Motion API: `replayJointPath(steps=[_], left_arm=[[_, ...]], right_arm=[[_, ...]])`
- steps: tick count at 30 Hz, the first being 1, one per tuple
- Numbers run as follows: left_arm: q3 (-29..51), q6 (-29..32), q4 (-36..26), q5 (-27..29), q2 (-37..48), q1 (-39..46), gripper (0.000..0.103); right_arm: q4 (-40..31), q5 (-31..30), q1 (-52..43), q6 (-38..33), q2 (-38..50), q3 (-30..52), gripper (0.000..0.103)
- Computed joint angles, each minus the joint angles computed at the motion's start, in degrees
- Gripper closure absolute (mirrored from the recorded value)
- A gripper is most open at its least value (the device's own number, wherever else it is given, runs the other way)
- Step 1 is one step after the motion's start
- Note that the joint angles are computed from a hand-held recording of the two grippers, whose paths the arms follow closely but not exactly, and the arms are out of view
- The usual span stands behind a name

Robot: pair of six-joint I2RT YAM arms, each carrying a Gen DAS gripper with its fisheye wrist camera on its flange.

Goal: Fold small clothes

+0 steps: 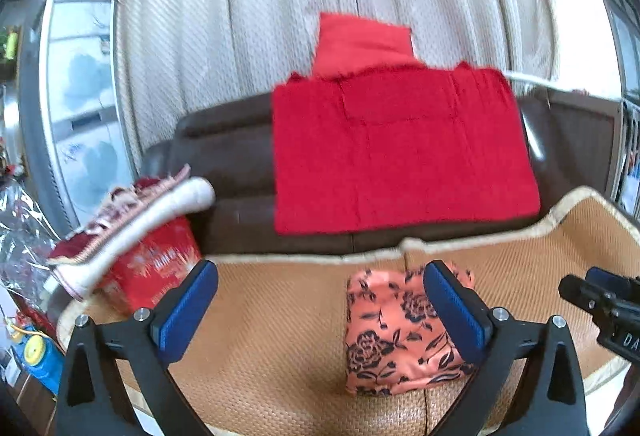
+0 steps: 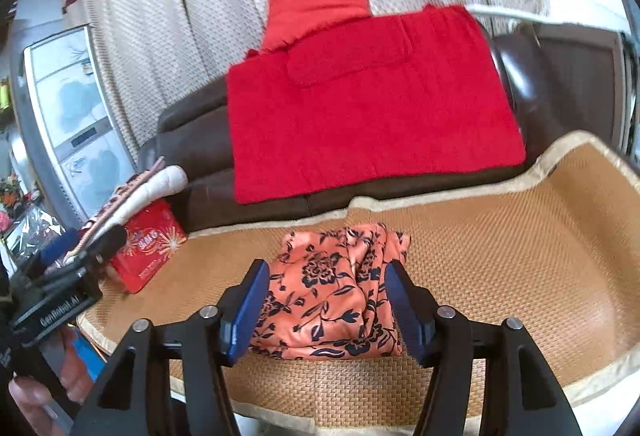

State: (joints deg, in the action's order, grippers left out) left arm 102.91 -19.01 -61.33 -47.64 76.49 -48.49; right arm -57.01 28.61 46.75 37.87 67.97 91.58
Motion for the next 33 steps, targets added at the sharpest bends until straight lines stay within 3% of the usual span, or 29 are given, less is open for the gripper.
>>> replayJointPath(steps=[11, 19, 33], left_arm=[[13.95, -5.59, -12.24, -13.78, 2.34, -11.78, 0.000], [18.74, -9.90, -18.23, -16.58, 3.35, -14.24, 0.000], [17.39, -12.14, -20.69, -17.69, 2.55, -13.68, 0.000]], right_arm=[[-13.71, 15.89, 14.81, 6.05, 1.94, 13.97, 0.035], [-20.59, 23.32, 22.26, 9.89, 4.35, 19.40, 0.034], [-17.62, 19.18, 21.72, 9.74, 5.48, 16.70, 0.033]])
